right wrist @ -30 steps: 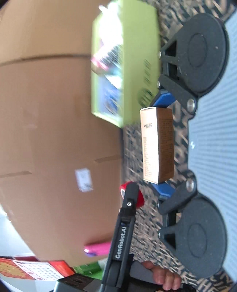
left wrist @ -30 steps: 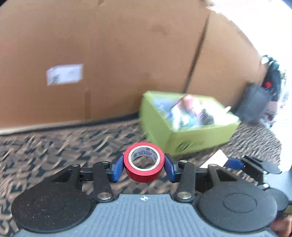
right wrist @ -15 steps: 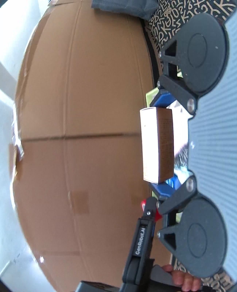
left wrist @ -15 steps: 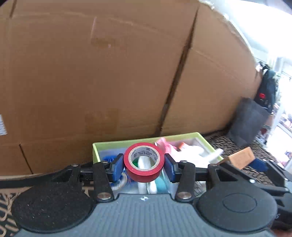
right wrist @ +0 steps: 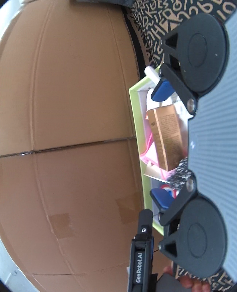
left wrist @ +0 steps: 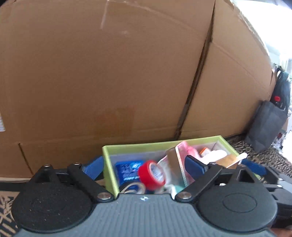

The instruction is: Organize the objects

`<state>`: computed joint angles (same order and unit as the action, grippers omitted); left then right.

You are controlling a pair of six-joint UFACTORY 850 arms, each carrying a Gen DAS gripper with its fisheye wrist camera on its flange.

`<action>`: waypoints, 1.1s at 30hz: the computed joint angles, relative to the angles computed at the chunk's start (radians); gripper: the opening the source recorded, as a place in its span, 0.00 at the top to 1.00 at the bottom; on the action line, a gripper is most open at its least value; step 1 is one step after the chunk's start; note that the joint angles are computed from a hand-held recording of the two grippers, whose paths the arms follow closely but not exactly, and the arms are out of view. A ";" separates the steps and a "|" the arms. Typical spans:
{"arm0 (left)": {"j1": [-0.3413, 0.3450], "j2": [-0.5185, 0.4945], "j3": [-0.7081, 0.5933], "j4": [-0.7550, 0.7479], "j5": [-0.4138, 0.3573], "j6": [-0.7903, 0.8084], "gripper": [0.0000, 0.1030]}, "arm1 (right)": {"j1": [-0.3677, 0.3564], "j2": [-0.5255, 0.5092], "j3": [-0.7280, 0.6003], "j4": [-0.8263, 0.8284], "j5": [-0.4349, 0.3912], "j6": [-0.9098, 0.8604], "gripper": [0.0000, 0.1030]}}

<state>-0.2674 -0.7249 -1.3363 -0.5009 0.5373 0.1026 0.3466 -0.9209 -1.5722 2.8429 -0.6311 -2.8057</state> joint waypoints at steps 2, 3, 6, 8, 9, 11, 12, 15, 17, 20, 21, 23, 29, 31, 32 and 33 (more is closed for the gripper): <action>-0.006 0.003 0.016 -0.026 0.016 0.016 0.05 | 0.001 0.010 0.030 0.014 -0.027 -0.030 0.00; -0.007 0.004 0.018 -0.034 0.014 0.020 0.05 | 0.000 0.014 0.041 0.009 -0.032 -0.030 0.00; 0.000 0.016 0.035 -0.026 0.018 0.006 0.05 | 0.000 0.033 0.075 0.004 -0.049 -0.035 0.00; -0.003 0.035 0.062 -0.024 0.032 -0.004 0.05 | 0.001 0.047 0.088 0.002 -0.046 -0.032 0.00; -0.008 0.049 0.083 -0.027 0.049 -0.007 0.05 | -0.001 0.076 0.127 -0.001 -0.060 -0.029 0.00; -0.020 0.084 0.132 -0.038 0.096 -0.010 0.05 | -0.004 0.110 0.168 -0.012 -0.079 -0.014 0.00; -0.029 0.102 0.157 -0.048 0.122 -0.005 0.05 | -0.010 0.134 0.204 -0.020 -0.099 -0.010 0.00; -0.066 0.156 0.243 -0.099 0.226 0.022 0.05 | -0.011 0.197 0.291 -0.010 -0.129 -0.042 0.00; -0.095 0.193 0.298 -0.140 0.279 0.039 0.05 | -0.009 0.236 0.347 -0.005 -0.146 -0.076 0.00; -0.142 0.243 0.368 -0.213 0.329 0.066 0.01 | -0.003 0.293 0.430 0.016 -0.165 -0.139 0.00; -0.157 0.256 0.391 -0.232 0.344 0.067 0.00 | 0.001 0.310 0.454 0.028 -0.163 -0.161 0.00; -0.188 0.272 0.435 -0.267 0.379 0.050 0.00 | 0.004 0.340 0.502 0.054 -0.160 -0.204 0.00; -0.247 0.258 0.435 -0.456 0.275 0.178 0.00 | 0.019 0.388 0.604 0.120 -0.098 -0.253 0.00; -0.258 0.233 0.417 -0.491 0.255 0.211 0.00 | 0.024 0.391 0.614 0.146 -0.076 -0.265 0.00; -0.262 0.227 0.413 -0.502 0.247 0.215 0.00 | 0.026 0.396 0.623 0.157 -0.066 -0.269 0.00; -0.266 0.221 0.411 -0.512 0.244 0.215 0.00 | 0.028 0.400 0.628 0.172 -0.060 -0.272 0.00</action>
<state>-0.5337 -0.5035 -0.9252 -1.0128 0.7811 0.3172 0.3750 -0.5207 -0.9438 3.0149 -0.6913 -3.0778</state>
